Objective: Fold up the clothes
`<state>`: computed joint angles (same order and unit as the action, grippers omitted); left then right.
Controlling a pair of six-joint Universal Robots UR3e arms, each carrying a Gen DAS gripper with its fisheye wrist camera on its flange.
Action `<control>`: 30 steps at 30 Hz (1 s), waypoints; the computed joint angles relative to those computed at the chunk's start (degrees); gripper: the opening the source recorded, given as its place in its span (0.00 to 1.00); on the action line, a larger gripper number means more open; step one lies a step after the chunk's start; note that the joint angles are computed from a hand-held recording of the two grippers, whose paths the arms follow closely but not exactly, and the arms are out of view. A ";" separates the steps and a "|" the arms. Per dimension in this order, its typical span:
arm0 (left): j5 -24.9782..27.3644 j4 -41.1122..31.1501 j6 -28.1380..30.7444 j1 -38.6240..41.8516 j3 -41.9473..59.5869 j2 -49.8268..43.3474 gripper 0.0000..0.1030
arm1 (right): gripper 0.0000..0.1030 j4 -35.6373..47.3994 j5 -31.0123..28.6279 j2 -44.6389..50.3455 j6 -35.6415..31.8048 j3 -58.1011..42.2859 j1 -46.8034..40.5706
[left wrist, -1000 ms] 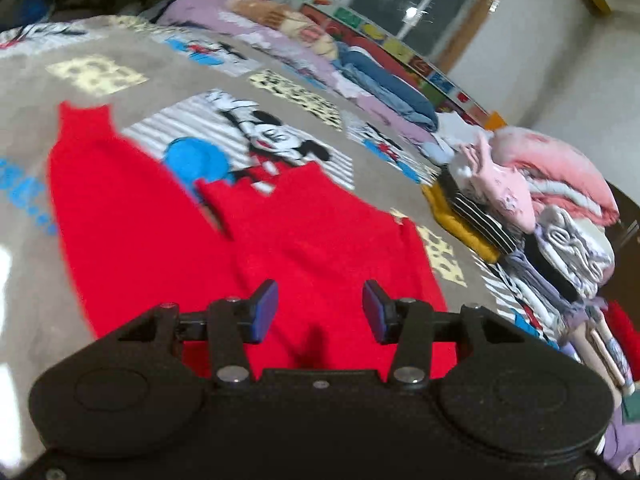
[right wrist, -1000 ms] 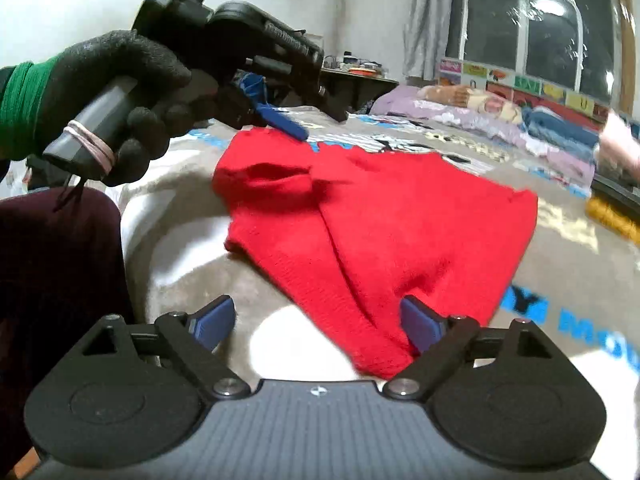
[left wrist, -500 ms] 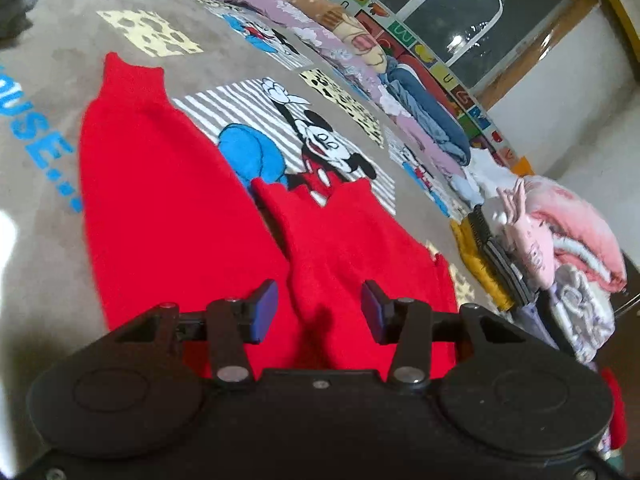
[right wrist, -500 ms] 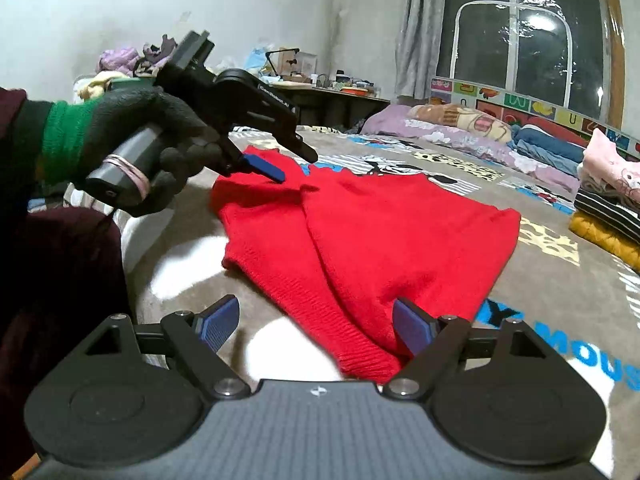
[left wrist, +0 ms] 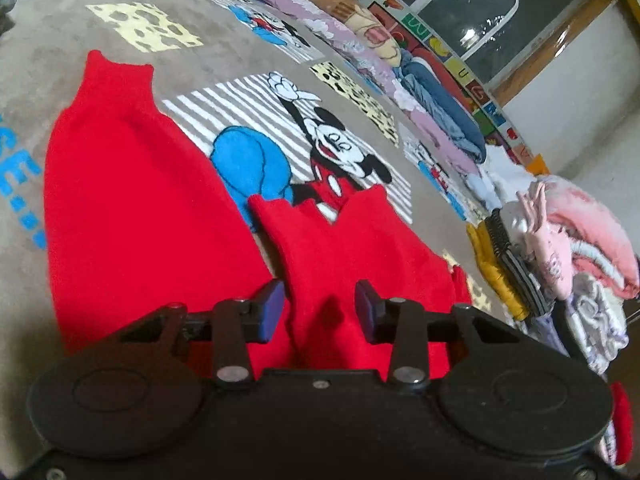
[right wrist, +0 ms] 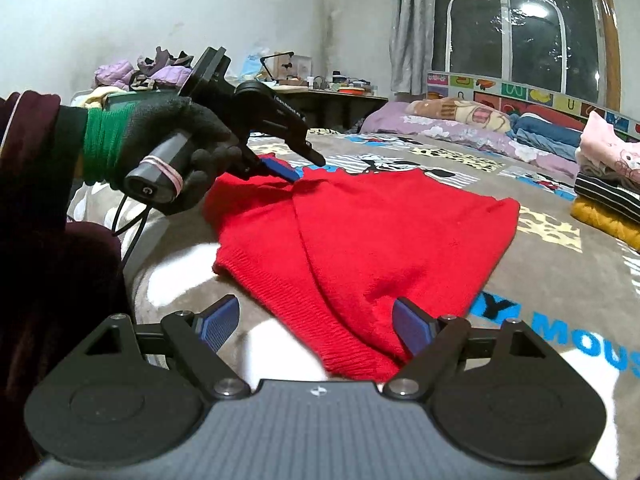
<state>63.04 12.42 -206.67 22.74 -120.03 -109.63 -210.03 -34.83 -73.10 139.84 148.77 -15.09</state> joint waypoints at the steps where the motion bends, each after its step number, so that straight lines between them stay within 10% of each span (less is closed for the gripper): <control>1: 0.33 0.16 -0.04 -0.27 0.17 -0.26 0.34 | 0.81 0.26 0.15 -0.20 -0.10 0.24 -0.19; 6: 3.65 -2.50 2.92 -2.51 3.03 -0.66 0.03 | 0.81 1.74 0.77 -1.10 -0.52 0.68 -0.63; 30: 12.77 -22.53 3.83 -21.53 47.57 -16.34 0.02 | 0.81 19.54 7.83 -8.55 -6.27 1.98 -6.61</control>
